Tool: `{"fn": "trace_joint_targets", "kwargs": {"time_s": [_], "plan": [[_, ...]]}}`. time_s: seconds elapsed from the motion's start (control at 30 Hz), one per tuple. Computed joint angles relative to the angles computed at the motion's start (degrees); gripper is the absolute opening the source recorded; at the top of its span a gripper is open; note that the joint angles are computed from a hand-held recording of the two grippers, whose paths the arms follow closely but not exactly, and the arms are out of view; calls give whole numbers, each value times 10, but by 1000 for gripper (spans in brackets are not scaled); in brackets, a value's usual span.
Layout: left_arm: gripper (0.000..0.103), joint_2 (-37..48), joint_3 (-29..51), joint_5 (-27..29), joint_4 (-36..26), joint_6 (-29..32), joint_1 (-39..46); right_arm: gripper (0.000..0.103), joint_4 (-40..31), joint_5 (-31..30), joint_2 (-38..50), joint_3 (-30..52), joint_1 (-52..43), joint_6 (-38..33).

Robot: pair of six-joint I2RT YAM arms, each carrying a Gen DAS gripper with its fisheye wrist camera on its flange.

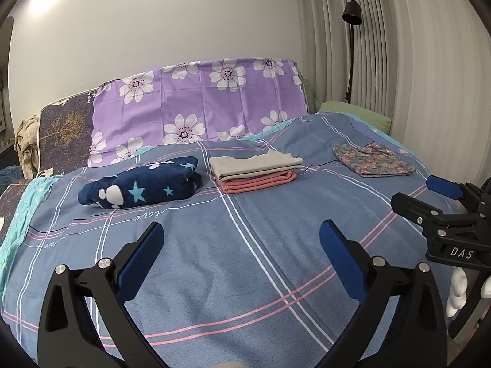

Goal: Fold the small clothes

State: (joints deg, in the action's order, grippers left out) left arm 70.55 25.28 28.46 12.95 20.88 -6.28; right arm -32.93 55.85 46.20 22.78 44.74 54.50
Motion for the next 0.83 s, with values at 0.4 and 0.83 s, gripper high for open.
{"fn": "trace_joint_targets", "kwargs": {"time_s": [0.4,0.83], "plan": [[101,14,8,-10,-8,0,-9,101,15,-11,9,-5,-12,-9],[101,26,6,-21,-1,-3,-14,101,31,-20,14,-10,-21,-25]]}}
